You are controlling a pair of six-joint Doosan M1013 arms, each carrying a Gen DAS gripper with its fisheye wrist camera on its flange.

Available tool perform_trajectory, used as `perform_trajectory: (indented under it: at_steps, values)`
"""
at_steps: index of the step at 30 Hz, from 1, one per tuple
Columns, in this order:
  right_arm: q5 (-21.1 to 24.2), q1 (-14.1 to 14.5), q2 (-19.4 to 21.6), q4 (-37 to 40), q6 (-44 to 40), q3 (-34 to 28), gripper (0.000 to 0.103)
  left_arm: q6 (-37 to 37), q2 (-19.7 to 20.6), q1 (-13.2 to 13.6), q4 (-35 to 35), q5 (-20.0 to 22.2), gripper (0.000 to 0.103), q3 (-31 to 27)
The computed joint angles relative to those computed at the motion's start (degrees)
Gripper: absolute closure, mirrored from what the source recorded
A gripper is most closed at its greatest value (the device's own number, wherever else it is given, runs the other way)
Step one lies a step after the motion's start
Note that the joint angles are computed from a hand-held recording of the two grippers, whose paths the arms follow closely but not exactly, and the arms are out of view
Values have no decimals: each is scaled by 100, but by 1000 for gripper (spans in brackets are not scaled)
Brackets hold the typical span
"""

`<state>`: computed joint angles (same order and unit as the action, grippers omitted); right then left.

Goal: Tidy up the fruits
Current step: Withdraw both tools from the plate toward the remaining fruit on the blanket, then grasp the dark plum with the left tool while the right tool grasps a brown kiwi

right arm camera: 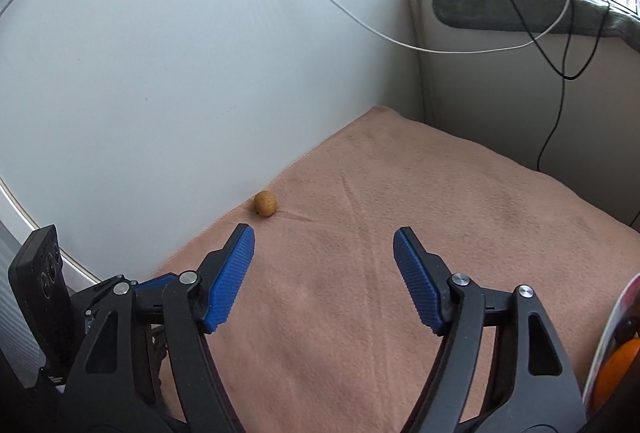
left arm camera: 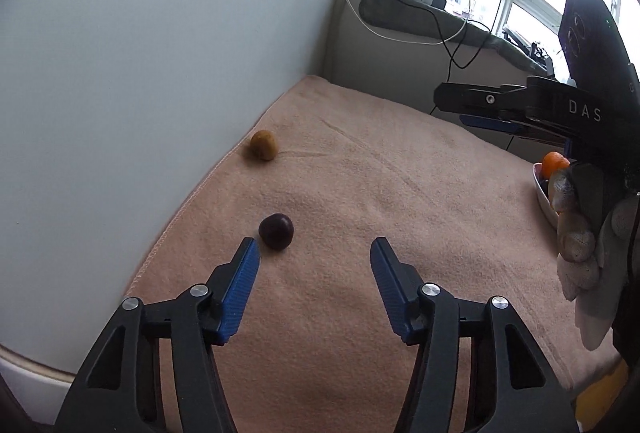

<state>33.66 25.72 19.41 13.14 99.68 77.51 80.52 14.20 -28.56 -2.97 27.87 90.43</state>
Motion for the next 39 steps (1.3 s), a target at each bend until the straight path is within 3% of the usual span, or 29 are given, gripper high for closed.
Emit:
perform_trajectory:
  at_steps: [6,13,22,35,39]
  values:
    - [380,-30,494,1003,-846,-526,39,77,109,39,-91,99,58,-86]
    - [742,-49,938,1562,-1260,-979,46,6,236,59,-11,229,63,-220]
    - [1097,30,1360,1625,-1478,-1515,56,-25,373,103,-7,328,67,-354]
    - [1470,157,1694,1114,-1086,-1970,63,-41,497,84,4,480,73,-491]
    - [1568,190,1813,982,-908,-2148,70,-122,491,77,66,466,76,-481]
